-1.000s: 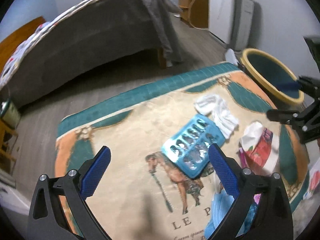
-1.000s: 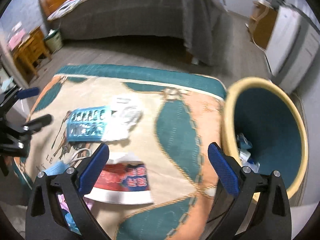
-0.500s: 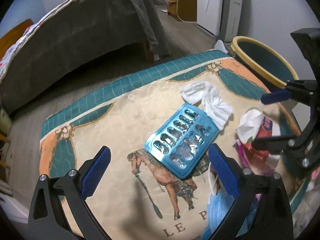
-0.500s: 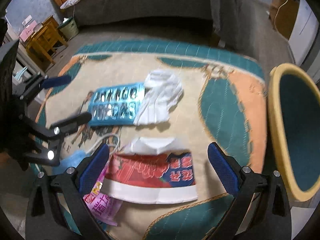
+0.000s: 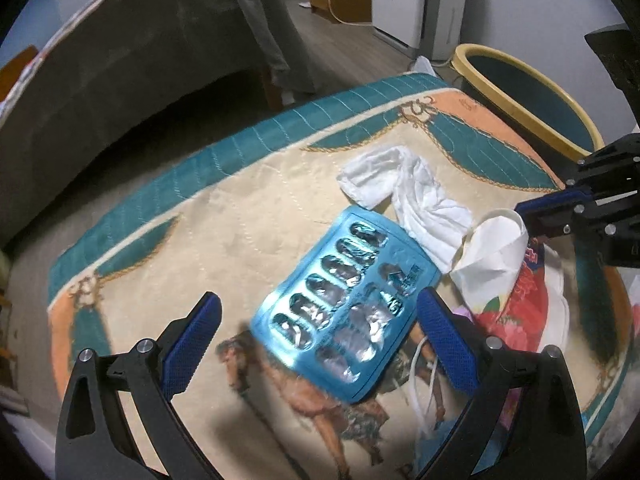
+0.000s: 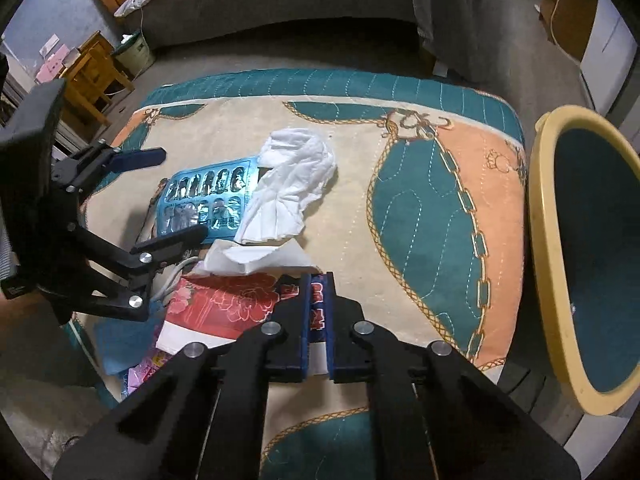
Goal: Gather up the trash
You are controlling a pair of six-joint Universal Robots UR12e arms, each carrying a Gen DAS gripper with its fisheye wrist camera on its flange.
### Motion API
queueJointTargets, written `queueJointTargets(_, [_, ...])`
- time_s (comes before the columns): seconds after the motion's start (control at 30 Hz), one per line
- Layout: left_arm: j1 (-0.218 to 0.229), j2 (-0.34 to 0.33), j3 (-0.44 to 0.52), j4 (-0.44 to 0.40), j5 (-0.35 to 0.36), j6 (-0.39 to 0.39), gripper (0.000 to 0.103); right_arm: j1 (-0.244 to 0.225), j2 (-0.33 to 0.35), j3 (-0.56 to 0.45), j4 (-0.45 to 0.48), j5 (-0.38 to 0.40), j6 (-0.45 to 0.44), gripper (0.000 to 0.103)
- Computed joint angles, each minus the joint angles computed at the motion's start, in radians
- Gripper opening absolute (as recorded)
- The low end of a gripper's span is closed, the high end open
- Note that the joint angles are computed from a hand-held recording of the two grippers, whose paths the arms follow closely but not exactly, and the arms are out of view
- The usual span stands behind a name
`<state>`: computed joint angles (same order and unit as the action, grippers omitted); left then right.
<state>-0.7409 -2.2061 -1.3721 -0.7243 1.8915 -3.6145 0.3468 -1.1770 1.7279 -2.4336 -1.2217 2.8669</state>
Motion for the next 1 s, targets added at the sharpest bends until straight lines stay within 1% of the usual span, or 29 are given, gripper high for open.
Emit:
queueJointTargets(0.1, [0.004, -0.007, 0.004, 0.002, -0.026, 0.024, 0.096, 0.001, 0.002, -0.006, -0.021, -0.019, -0.017, 0.006])
queueJointTargets(0.13, [0.005, -0.009, 0.006, 0.000, -0.033, 0.037, 0.095, 0.001, 0.004, -0.010, -0.021, -0.020, -0.021, 0.007])
queueJointTargets(0.17, [0.007, -0.011, 0.009, 0.000, -0.045, 0.048, 0.095, 0.002, 0.005, -0.012, -0.024, -0.028, -0.023, 0.009])
queueJointTargets(0.2, [0.009, -0.012, 0.010, 0.000, -0.056, 0.058, 0.094, 0.004, 0.007, -0.014, -0.027, -0.034, -0.025, 0.015])
queueJointTargets(0.23, [0.010, -0.013, 0.011, -0.002, -0.067, 0.063, 0.091, 0.005, 0.008, -0.015, -0.034, -0.035, -0.025, 0.023])
queueJointTargets(0.3, [0.015, -0.014, 0.007, 0.013, -0.092, 0.076, 0.086, 0.007, 0.010, -0.017, -0.041, -0.037, -0.025, 0.025])
queueJointTargets(0.37, [0.016, -0.010, 0.001, 0.022, -0.100, 0.088, 0.081, 0.008, 0.012, -0.021, -0.043, -0.030, -0.027, 0.025])
queueJointTargets(0.4, [0.016, -0.006, -0.004, 0.027, -0.102, 0.095, 0.076, 0.008, 0.013, -0.022, -0.045, -0.024, -0.027, 0.025])
queueJointTargets(0.43, [0.017, 0.000, -0.014, 0.042, -0.108, 0.097, 0.070, 0.008, 0.012, -0.022, -0.047, -0.016, -0.028, 0.028])
queueJointTargets(0.47, [0.020, 0.009, -0.028, 0.062, -0.119, 0.087, 0.066, 0.007, 0.010, -0.020, -0.052, -0.007, -0.027, 0.031])
queueJointTargets(0.5, [0.024, 0.021, -0.047, 0.088, -0.133, 0.067, 0.056, 0.007, 0.010, -0.020, -0.058, 0.001, -0.029, 0.038])
queueJointTargets(0.53, [0.028, 0.032, -0.065, 0.108, -0.146, 0.053, 0.050, 0.008, 0.008, -0.018, -0.067, 0.009, -0.035, 0.042])
queueJointTargets(0.57, [0.033, 0.045, -0.085, 0.131, -0.165, 0.035, 0.047, 0.010, 0.007, -0.018, -0.074, 0.015, -0.045, 0.045])
queueJointTargets(0.6, [0.038, 0.055, -0.104, 0.150, -0.180, 0.021, 0.041, 0.012, 0.005, -0.016, -0.082, 0.023, -0.059, 0.049])
queueJointTargets(0.63, [0.042, 0.067, -0.123, 0.172, -0.194, 0.005, 0.037, 0.015, 0.004, -0.016, -0.086, 0.026, -0.071, 0.050])
queueJointTargets(0.7, [0.045, 0.081, -0.144, 0.183, -0.201, -0.014, 0.035, 0.023, 0.001, -0.014, -0.091, 0.033, -0.101, 0.050])
queueJointTargets(0.77, [0.048, 0.093, -0.164, 0.210, -0.214, -0.032, 0.029, 0.032, -0.002, -0.014, -0.090, 0.046, -0.125, 0.050])
queueJointTargets(0.93, [0.049, 0.114, -0.194, 0.257, -0.206, -0.070, 0.013, 0.052, -0.007, -0.014, -0.067, 0.033, -0.186, 0.050])
queueJointTargets(1.0, [0.046, 0.119, -0.197, 0.260, -0.192, -0.073, 0.011, 0.057, -0.007, -0.013, -0.055, 0.019, -0.205, 0.050])
